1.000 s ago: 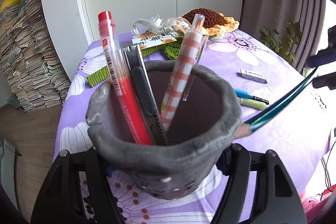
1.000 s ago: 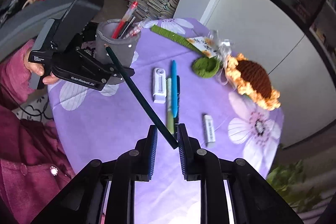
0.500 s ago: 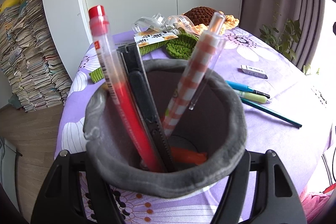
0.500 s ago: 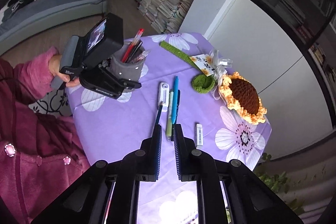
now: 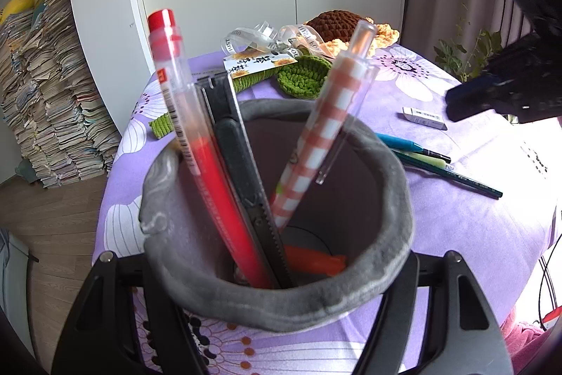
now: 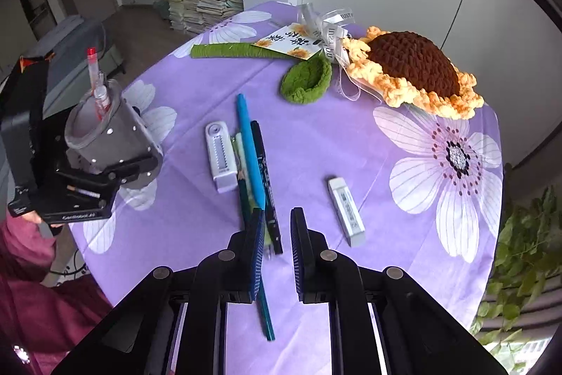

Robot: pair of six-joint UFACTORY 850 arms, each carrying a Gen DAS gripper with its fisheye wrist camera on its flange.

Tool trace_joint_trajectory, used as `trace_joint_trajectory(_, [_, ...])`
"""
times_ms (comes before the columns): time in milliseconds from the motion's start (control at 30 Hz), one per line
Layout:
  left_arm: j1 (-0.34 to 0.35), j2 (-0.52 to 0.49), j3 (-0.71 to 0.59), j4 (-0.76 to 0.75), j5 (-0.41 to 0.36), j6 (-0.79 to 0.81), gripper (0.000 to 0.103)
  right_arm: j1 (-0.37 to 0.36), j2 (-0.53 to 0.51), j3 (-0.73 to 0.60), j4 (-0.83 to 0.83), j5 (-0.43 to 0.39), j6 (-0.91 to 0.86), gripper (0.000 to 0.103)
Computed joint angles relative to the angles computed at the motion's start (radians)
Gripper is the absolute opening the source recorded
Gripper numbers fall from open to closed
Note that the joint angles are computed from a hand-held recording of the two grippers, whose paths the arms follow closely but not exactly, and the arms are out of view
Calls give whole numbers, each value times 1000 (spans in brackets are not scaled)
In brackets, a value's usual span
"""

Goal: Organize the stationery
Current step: 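Grasp the blue pen on the table with the right gripper and lift it, then lower the blue pen into the cup and open the right gripper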

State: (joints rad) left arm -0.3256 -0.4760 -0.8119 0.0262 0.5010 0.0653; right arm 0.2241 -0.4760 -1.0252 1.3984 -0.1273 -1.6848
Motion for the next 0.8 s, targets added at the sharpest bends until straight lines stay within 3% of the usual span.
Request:
trace_joint_trajectory(200, [-1,1,-2,4,-6,-2,69,47,-151,-201,-473,-18,476,13])
trace_joint_trajectory(467, [6,-1,-5,38,-7,-29,69,86,-347,-498,-998,-170,971,13])
trace_joint_trajectory(533, [7,0,-5,42,-7,-28,69,92,-376,-542,-1060,-203,1027,13])
trace_joint_trajectory(667, [6,0,-5,43,-5,-25,69,89,-403,-582,-1017,-270,981,13])
trace_joint_trajectory(800, [6,-2,-6,46,-5,-28,69,109,-413,-581,-1161,-228,1096,11])
